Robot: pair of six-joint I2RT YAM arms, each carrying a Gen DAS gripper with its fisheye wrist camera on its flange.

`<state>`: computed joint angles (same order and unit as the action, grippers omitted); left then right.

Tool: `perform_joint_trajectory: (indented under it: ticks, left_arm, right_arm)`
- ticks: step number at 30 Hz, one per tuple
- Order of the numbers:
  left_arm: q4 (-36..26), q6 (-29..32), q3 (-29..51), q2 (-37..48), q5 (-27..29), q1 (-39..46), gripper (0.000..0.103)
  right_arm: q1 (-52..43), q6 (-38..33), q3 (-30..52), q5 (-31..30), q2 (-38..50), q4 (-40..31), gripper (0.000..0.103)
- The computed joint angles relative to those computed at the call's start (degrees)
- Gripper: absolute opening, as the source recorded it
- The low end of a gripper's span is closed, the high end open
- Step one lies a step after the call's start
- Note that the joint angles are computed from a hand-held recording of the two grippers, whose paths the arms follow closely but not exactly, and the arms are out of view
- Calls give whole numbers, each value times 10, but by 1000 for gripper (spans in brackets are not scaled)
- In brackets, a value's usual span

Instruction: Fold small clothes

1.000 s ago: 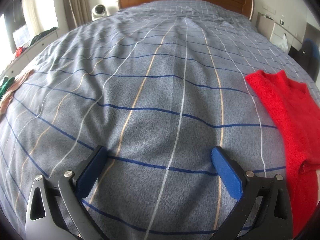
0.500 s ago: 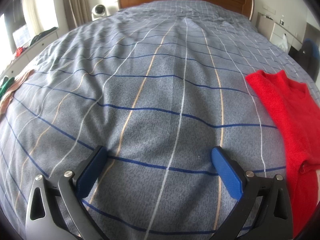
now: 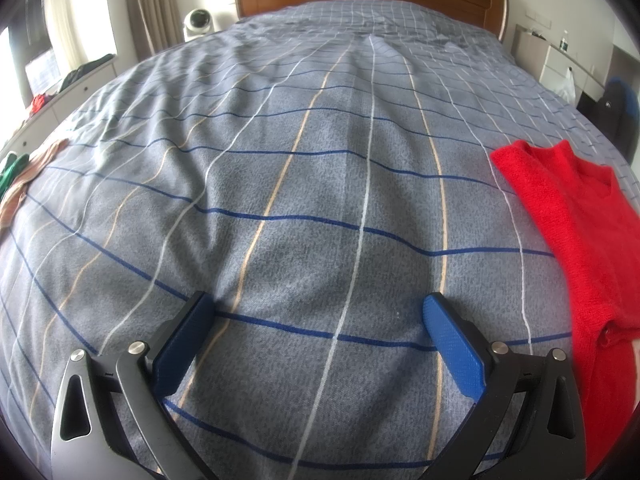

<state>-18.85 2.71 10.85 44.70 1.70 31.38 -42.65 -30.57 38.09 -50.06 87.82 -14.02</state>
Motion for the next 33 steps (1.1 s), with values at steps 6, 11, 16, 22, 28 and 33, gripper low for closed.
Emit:
perform_joint_trajectory:
  ticks: [6,11,16,22,28,33]
  left_arm:
    - [0,2,0,0,1,3,103]
    - [0,2,0,0,1,2,103]
    - [0,1,0,0,1,2,103]
    - [0,3,0,1,3,4,103]
    - [0,2,0,0,1,2,103]
    - [0,1,0,0,1,2,103]
  right_arm:
    - [-4,-3,0,-5,0,-2,88]
    - [-3,-4,-1,-2,-2,-4,88]
    - [-2,-3,-1,-1,-3,-4,88]
    - [-2,0,-3,-6,-1,2,89]
    - [-2,-1,-4,-4,0,3,89]
    - [-3,-1,-3,-6,1,2,88]
